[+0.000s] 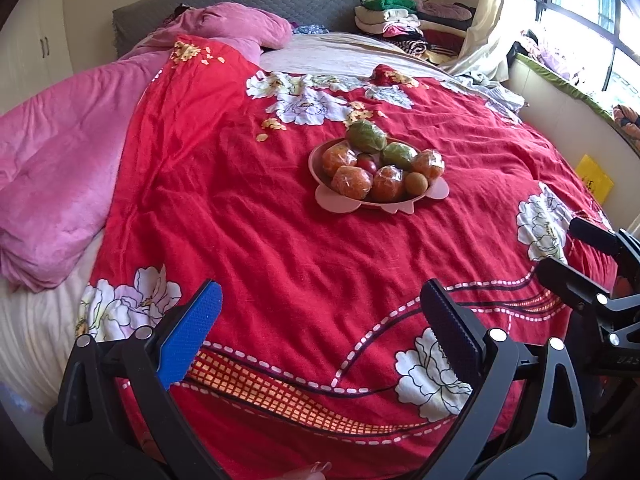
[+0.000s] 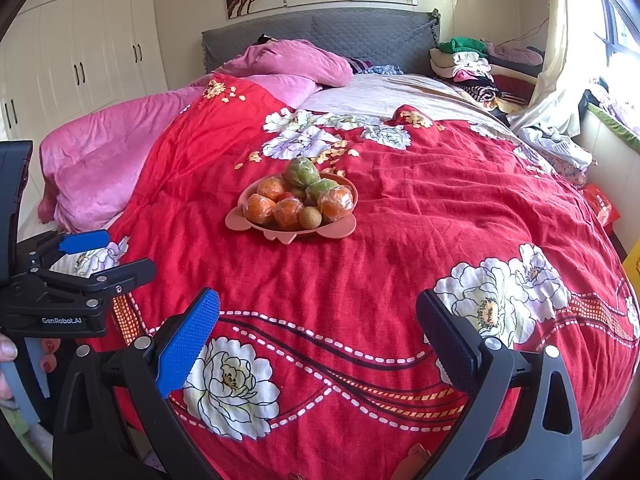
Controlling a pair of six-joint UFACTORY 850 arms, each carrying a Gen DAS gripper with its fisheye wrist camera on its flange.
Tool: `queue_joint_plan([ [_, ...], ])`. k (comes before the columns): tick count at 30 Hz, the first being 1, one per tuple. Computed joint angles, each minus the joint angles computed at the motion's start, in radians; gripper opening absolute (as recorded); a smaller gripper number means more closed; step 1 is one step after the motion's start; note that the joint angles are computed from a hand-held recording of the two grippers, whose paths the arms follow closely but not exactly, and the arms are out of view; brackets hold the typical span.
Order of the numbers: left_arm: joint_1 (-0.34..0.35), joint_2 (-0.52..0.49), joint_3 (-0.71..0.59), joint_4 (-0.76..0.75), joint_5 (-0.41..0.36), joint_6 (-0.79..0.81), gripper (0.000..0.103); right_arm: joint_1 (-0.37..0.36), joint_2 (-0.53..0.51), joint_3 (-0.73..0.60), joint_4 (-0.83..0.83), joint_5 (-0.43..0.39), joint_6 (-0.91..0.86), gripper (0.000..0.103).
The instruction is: Organize fruits
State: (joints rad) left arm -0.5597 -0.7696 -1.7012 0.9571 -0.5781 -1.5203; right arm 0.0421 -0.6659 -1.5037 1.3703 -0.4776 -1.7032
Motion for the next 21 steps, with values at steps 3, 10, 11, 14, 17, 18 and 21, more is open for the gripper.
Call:
queue_joint_plan([
  [3,0.003,0.001,0.003,-0.006,0.012,0.001,0.093,-0.001,-0.001,-0.001,0.001,0.000,-0.001,0.098],
  [10,0.004,-0.001,0.003,-0.004,0.027,-0.005,0.093,-0.002,-0.002,-0.003,-0.002,-0.001,0.000,0.098],
  [11,0.004,0.000,0.005,0.000,0.027,-0.008,0.093,0.000,-0.001,-0.001,0.001,0.001,-0.001,0.098],
  [14,0.005,-0.004,-0.005,-0.031,0.024,0.027,0.093,-0.001,-0.004,-0.003,-0.002,0.000,0.005,0.098],
  [17,0.010,0.012,0.020,0.007,0.078,-0.012,0.093,-0.010,-0.014,-0.014,-0.013,-0.006,0.020,0.098],
  [18,0.011,0.019,0.029,0.028,0.093,-0.037,0.093,-0.010,-0.016,-0.015,-0.015,-0.005,0.022,0.098],
  [21,0.012,0.044,0.067,0.167,0.145,-0.192,0.093,-0.014,-0.043,-0.054,-0.075,-0.011,0.086,0.098],
])
